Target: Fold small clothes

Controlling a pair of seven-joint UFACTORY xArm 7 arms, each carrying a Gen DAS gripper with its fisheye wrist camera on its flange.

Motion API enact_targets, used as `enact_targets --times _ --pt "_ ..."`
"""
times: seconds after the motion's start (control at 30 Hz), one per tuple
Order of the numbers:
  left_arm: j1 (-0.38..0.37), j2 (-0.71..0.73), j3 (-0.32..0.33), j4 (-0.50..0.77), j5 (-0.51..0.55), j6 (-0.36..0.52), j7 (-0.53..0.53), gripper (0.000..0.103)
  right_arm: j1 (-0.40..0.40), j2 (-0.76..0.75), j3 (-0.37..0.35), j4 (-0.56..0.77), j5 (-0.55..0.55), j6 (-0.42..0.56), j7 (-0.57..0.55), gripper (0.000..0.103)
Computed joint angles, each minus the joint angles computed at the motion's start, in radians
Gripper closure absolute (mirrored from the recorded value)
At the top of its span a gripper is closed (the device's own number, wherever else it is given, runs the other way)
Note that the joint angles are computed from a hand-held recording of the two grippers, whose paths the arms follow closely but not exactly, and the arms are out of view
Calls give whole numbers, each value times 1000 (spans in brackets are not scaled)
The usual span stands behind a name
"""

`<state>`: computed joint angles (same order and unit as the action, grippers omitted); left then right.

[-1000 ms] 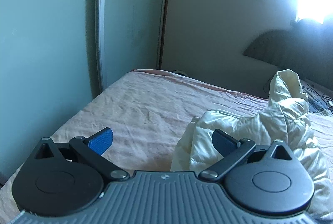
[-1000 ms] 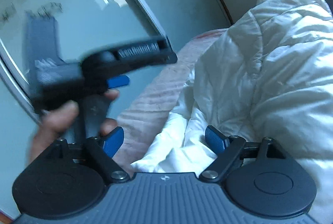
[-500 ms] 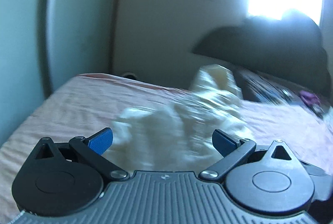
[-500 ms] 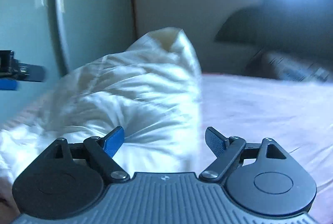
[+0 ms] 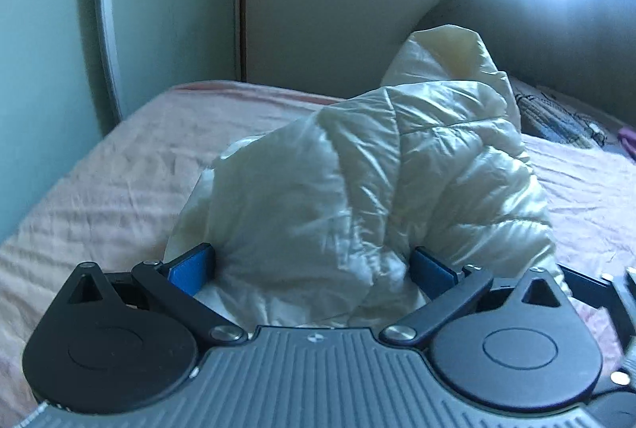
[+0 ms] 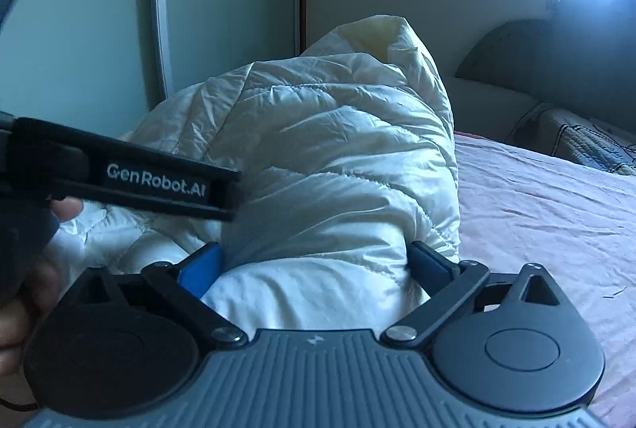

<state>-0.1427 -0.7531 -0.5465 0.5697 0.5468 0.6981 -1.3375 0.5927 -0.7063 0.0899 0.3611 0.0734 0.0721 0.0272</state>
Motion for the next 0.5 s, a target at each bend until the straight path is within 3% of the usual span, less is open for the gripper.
enact_targets --times 0.23,0.5 --pt "-3 -18 7 -23 -5 -5 -11 0 -2 -199 -3 -81 3 32 20 4" --pt "-2 -9 -10 -20 5 2 -18 0 51 -128 -63 -68 50 70 -2 2"
